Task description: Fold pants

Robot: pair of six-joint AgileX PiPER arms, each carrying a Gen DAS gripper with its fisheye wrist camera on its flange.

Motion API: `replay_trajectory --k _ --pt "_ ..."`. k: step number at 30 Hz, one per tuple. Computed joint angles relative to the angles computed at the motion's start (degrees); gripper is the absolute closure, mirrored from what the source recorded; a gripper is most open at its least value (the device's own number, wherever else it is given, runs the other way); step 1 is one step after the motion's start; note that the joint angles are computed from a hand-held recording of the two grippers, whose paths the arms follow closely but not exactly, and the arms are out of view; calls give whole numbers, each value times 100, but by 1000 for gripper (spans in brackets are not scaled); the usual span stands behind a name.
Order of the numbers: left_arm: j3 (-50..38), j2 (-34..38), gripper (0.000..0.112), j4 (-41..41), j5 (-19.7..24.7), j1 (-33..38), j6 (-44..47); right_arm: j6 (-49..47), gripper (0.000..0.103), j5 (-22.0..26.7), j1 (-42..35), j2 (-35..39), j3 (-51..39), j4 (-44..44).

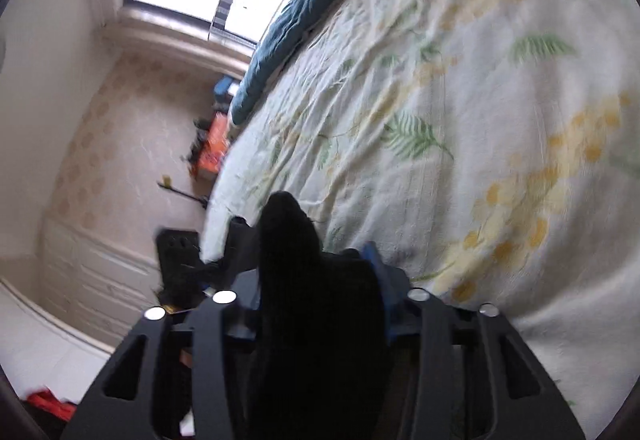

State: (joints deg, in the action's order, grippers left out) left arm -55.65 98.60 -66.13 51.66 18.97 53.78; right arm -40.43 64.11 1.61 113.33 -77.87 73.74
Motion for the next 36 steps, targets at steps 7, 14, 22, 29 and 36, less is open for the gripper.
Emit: replay_trajectory --k 7,14,22,29,36 --pt "-165 -320 92 418 -334 -232 -156 -150 72 -331 76 -439 89 49" --pt "-1197 56 93 954 -498 -406 -859 224 72 -504 202 88 -968 52" --pt "-3474 1352 93 2188 -255 -612 -2264 1321 72 -527 349 1366 -3101 -448" --pt "-5283 2466 93 2841 236 -645 -3180 2517 73 -263 416 2592 -5233 -1020" --pt "-6613 3349 92 3237 786 -678 -3859 3663 73 297 370 3724 -7127 -1528"
